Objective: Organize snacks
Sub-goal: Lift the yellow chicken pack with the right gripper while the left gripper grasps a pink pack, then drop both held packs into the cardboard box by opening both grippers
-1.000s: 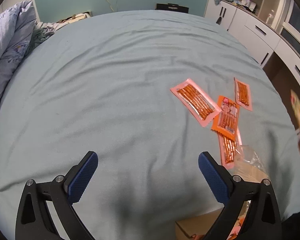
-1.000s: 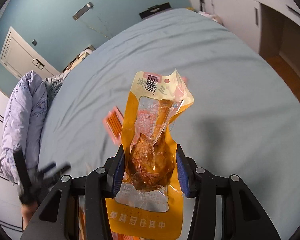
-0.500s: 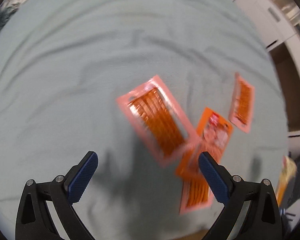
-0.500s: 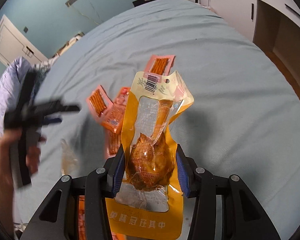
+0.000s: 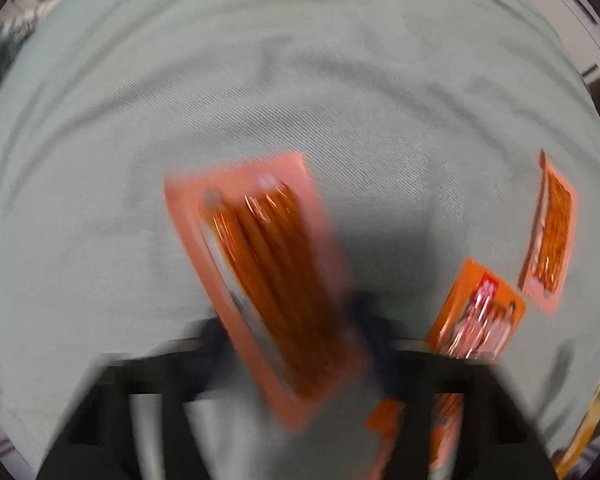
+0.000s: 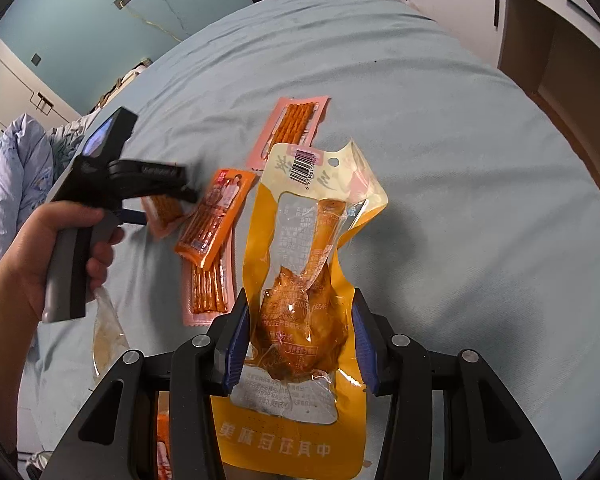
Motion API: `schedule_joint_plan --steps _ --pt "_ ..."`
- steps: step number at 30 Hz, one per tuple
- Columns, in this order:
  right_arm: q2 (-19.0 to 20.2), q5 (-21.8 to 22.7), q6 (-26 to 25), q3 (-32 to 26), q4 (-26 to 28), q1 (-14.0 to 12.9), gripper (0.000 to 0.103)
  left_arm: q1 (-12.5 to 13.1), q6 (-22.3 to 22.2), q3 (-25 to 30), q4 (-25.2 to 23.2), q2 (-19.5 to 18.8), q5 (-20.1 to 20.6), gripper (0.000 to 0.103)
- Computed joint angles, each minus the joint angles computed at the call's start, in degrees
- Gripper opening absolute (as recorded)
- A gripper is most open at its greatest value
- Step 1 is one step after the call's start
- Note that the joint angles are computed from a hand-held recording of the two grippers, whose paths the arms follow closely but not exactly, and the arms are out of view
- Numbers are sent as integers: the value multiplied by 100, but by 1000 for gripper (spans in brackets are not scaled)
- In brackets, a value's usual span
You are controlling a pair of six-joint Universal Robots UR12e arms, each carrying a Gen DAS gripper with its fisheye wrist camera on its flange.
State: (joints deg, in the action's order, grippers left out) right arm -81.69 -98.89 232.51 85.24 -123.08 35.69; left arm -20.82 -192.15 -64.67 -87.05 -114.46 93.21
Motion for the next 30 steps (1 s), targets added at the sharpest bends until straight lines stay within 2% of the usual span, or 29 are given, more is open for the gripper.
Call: schedule_joint_plan --steps 2,5,7,11,15,18,21,24,26,30 --pt "-58 10 33 62 -45 -6 44 43 136 -108 -93 134 101 5" --pt "-128 -57 126 135 -75 -6 44 101 191 -454 36 437 254 5" --pt "-144 -99 185 150 -55 3 44 156 178 -689 149 672 197 5" --pt "-156 -162 257 139 57 31 44 292 133 -1145 403 1258 -227 5" --pt "-150 -319 303 86 172 92 44 401 311 -1435 536 1803 -884 5" --pt "-176 -430 310 63 203 167 44 426 637 -1718 691 2259 -1365 5" --pt "-233 -661 283 122 6 287 44 445 1004 -2025 744 2667 -1942 5" --pt "-258 -1114 214 118 7 419 44 404 1321 -2319 789 2930 -2442 5" --pt "-290 -1313 244 139 18 493 44 374 1550 -2546 854 3079 -2605 5" --pt "-415 -1019 374 325 -197 558 44 465 1613 -2988 886 3157 -2902 5"
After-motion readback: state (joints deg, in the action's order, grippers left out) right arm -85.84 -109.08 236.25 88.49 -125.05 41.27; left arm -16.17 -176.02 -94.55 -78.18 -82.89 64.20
